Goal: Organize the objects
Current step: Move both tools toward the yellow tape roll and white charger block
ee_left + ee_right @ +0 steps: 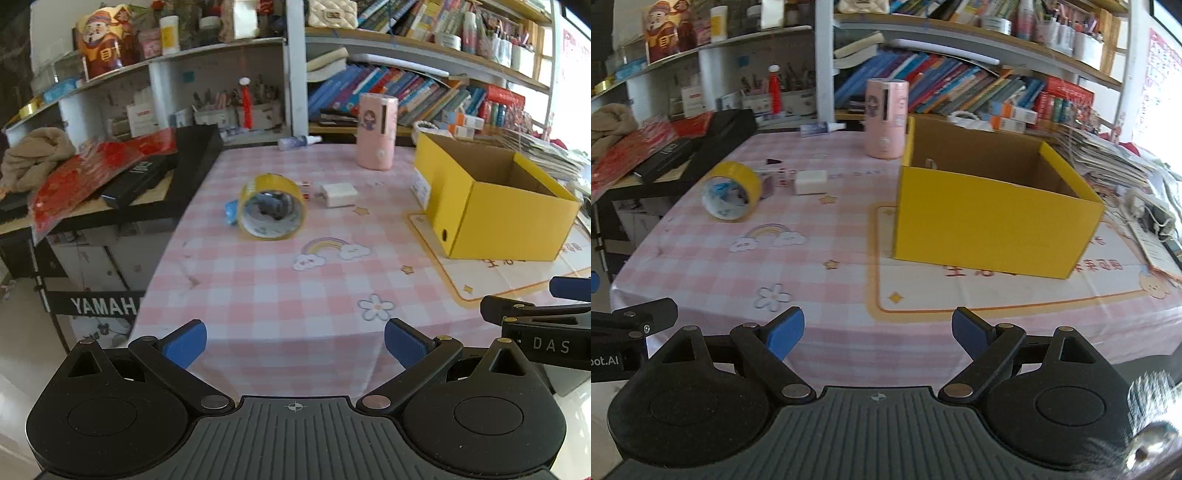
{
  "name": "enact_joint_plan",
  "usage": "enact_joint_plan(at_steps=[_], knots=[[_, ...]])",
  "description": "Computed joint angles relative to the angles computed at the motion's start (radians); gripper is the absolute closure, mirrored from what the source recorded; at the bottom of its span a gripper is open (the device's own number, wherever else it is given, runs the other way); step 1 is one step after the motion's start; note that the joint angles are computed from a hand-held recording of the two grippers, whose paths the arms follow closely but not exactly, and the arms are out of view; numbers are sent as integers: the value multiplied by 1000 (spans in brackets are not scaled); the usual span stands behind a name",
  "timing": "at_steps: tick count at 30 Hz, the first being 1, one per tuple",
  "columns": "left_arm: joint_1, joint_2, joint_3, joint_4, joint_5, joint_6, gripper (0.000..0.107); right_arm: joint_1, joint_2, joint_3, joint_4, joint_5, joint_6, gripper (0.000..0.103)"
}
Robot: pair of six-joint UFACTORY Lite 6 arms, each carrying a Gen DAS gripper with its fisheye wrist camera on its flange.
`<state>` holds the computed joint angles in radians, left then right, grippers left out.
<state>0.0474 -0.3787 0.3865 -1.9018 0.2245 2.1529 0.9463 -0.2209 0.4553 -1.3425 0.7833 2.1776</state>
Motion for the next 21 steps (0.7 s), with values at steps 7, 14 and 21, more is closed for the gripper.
enact_joint_plan(at_steps=[7, 14, 21], knots=[[112, 10, 16, 76, 57, -20, 4, 14, 97, 88, -40, -19, 20, 16], [178, 33, 37, 102, 106, 0, 4, 23, 161, 155, -60, -20, 23, 16], [194, 83, 78, 122, 122, -17, 4, 18, 202, 207, -55, -26, -15, 16]])
